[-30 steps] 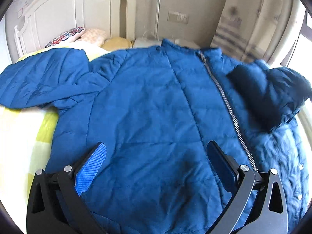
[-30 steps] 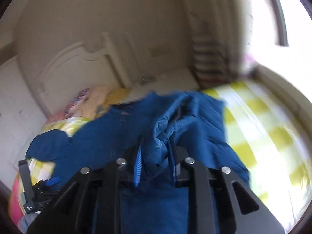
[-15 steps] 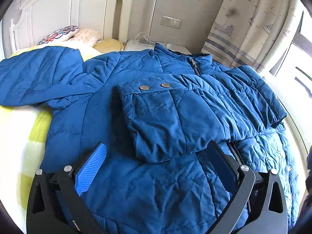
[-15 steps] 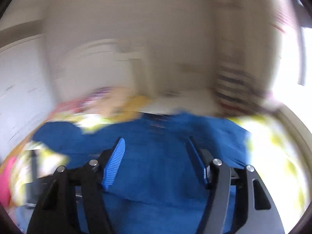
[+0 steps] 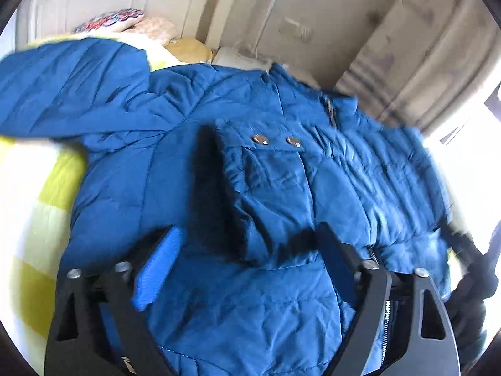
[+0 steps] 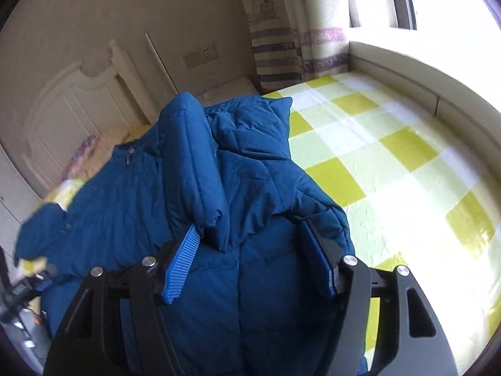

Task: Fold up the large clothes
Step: 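Fold the held sleeve across the jacket front with the right gripper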

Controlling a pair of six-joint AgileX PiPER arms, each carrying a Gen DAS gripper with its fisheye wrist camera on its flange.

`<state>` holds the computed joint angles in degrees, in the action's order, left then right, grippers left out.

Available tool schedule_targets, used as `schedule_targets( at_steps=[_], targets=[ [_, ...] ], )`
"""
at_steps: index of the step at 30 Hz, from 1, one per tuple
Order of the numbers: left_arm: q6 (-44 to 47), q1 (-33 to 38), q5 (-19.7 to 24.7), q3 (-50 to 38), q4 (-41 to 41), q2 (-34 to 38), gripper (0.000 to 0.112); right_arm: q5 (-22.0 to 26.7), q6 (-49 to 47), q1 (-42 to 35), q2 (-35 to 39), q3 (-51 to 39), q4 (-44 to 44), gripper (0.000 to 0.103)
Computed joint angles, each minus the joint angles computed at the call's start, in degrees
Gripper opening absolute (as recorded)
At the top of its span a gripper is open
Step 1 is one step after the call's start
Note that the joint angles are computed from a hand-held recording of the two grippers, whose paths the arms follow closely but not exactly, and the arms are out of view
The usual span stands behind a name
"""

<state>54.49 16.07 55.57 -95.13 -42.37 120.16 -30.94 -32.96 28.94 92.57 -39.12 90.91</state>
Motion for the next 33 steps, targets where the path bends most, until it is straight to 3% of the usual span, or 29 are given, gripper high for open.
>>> schedule_targets(
  at_steps=[2,5,6,8,11,17,22,24,26,28,30,33],
  targets=[
    [-3.3,-2.6,-2.8,0.8,4.5,-1.1,0.074,-0.8,3.8,0.9,0.9,-0.8,-2.0,0.065],
    [-5.3,-5.3,-3.0,-0.2,6.8,-1.4,0.044,-4.1,7.4,2.6,0.1,-0.5,-3.4,0.065],
    [-5.4,-5.9,-5.0,0.8,7.3,-2.2,0.025,-6.0,11.7,3.5,-0.6,1.2,-6.1,0.065],
    [-3.4,-7.1,-8.6,3.3,6.8,-4.6,0.018,-9.9,16.2,6.2,-1.8,2.8,-7.2,0.066],
    [-1.1,-6.0,-8.7,3.3,2.9,-7.5,0.016,-13.6,23.9,7.9,-3.5,6.3,-10.9,0.066],
    [-7.3,-0.5,-4.1,-8.1,2.6,-5.2,0.014,-14.4,26.5,8.2,-3.8,7.4,-10.9,0.068],
    [-13.6,0.2,-9.8,-9.3,11.1,-2.2,0.014,-13.0,26.0,6.8,-4.0,7.2,-11.2,0.069],
    [-6.7,2.0,-5.7,-11.3,5.8,0.6,0.015,-12.9,26.1,6.7,-3.8,7.1,-11.3,0.069],
    [-5.0,2.4,-2.7,-13.0,6.0,2.3,0.015,-13.1,25.7,7.0,-3.6,6.9,-10.9,0.069],
    [-6.0,1.8,-8.8,-9.0,8.0,0.3,0.015,-12.9,25.4,6.9,-3.5,6.7,-10.7,0.069],
    [-5.1,3.0,-15.3,-4.5,4.5,-2.9,0.015,-12.8,25.4,6.9,-3.5,6.7,-10.7,0.069],
    [0.7,3.7,-10.9,-3.5,-0.8,-4.1,0.018,-12.6,25.1,6.7,-3.4,6.6,-10.6,0.07]
  ],
)
